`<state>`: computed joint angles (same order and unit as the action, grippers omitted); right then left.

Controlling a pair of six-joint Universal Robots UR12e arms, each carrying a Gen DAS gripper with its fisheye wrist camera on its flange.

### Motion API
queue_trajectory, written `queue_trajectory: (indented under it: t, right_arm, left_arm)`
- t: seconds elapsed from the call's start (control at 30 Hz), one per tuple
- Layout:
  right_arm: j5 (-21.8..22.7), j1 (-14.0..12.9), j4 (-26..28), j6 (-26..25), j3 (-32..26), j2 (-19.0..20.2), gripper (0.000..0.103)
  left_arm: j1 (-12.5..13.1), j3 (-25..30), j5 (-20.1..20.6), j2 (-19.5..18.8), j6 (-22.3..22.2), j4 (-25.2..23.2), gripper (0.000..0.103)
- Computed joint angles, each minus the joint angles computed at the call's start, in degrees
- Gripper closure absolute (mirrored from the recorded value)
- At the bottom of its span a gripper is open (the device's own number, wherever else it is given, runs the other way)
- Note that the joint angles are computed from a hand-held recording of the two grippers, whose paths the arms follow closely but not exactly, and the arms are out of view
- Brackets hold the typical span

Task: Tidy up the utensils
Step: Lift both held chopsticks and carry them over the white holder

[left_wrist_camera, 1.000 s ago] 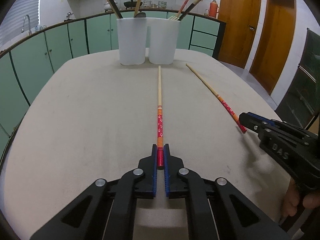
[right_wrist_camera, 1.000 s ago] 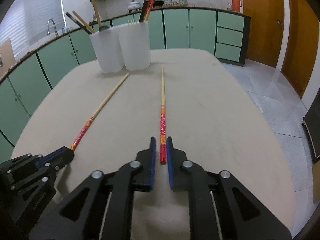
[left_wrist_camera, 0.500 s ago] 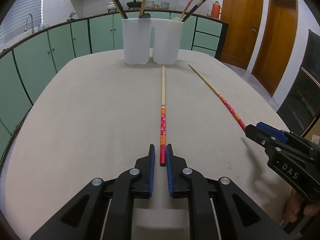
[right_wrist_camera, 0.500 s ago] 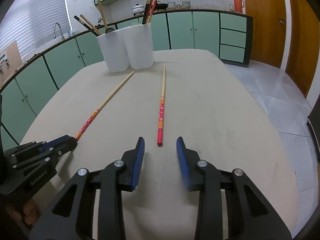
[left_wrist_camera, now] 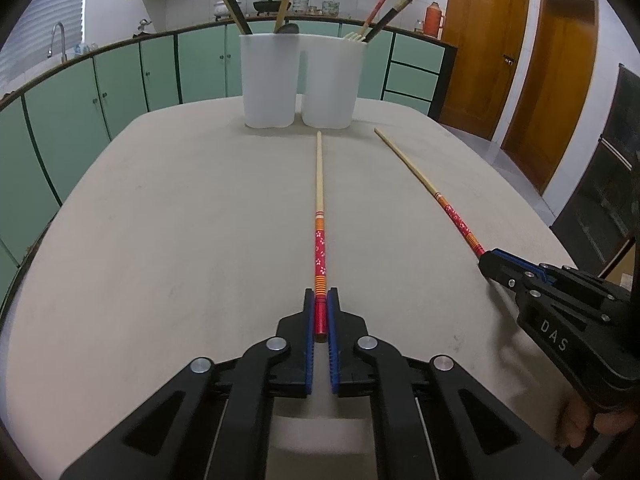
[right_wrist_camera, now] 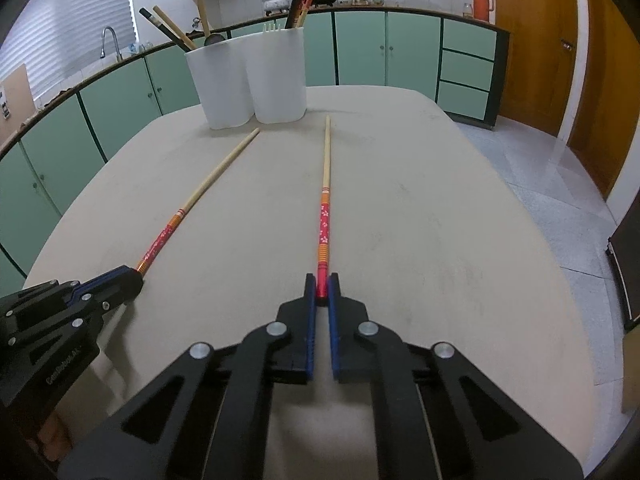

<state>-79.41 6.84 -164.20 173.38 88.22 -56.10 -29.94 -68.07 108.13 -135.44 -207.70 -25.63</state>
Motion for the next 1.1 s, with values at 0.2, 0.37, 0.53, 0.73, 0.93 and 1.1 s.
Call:
queue_trajectory:
  t: [0.2,0.37,0.53,0.73,0.93,1.1]
  right_arm:
    - [2.2,-0.71,-3.26,0.75,0.56,-0.96,0.098]
    - [3.38,-1.06,-7.43,-0.03,0.72,-2.16,0.098]
    - [4.61,-1.49,-10.78,-1.94,-0.44,-2.97,0.098]
    - [7.82,-2.46,-11.72,-2.11,-3.11,-3.27,0.098]
    - [8.66,-2.62,-11.49,-2.16,-4.35,-3.19,0.098]
    - [10.46,-2.82,-10.89,-1.79,-5.16,-3.19,0.098]
  left_arm:
    - [-0.41,0.0,2.14,0.83,2.09,3.07,0.097]
    - [-0.66,0.64,5.02,1.65,3.76,5.96,0.097]
    - [-0.84,2.1,7.94,2.19,7.57,9.14,0.097]
    - [-0.21,3.82,6.68,3.38,8.57,6.2,0.097]
    - [0.29,2.47,4.85,4.54,7.08,5.14,0.097]
    - [0.32,2.11,4.33,4.89,7.55,7.21,0.097]
